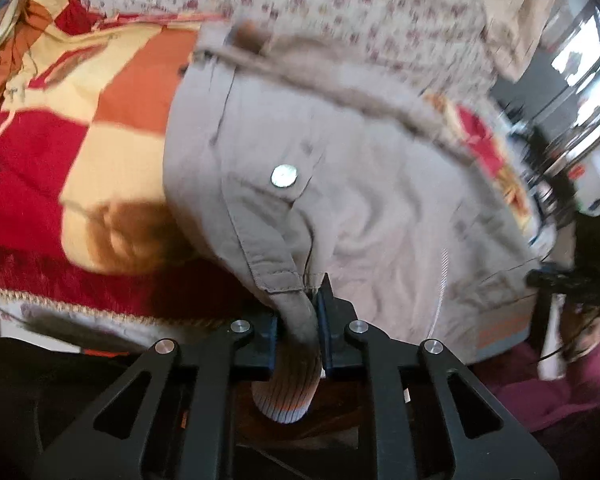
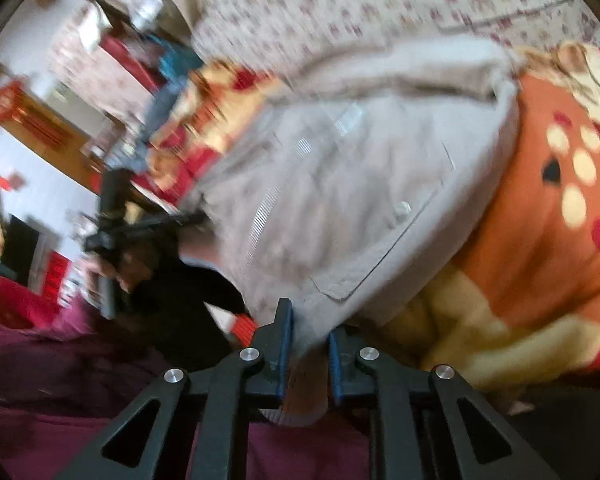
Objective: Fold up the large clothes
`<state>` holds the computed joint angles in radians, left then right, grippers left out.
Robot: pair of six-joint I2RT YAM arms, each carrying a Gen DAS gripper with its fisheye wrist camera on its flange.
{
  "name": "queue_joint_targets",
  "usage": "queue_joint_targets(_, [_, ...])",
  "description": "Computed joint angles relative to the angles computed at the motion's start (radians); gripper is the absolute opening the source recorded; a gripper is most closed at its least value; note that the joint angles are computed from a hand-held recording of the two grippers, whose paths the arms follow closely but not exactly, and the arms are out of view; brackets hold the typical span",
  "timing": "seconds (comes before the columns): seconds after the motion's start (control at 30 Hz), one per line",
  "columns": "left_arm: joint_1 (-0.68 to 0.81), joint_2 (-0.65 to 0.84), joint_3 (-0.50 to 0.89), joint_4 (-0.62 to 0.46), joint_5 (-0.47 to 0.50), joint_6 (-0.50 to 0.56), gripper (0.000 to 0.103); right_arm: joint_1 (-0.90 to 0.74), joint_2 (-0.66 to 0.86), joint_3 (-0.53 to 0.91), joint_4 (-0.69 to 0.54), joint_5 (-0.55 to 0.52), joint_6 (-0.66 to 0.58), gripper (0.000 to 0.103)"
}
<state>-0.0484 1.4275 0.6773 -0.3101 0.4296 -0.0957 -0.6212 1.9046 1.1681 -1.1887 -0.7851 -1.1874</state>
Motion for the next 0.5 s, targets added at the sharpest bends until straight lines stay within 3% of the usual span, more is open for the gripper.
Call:
queue_joint_targets(0.17, [-0.014, -0.032, 0.063, -0.049, -0.026, 0.024, 0.015, 0.071, 0.012, -0.021, 0.092, 0.054, 0.102, 0.014])
queue_joint_targets(0.4, [-0.047, 0.039, 0.044, -0.008, -0.072, 0.009, 0.014, 0.102, 0.12, -0.07, 0.251, 0.201, 0.212, 0.015])
queue_joint_targets(0.47, [-0.052, 0.046, 0.039, 0.0, -0.082, 0.005, 0.014, 0.117, 0.16, -0.062, 0.274, 0.202, 0.26, 0.024])
queue_joint_targets(0.5, [-0.054, 0.046, 0.036, 0.003, -0.085, 0.005, 0.014, 0.128, 0.187, -0.051, 0.28, 0.2, 0.298, 0.042])
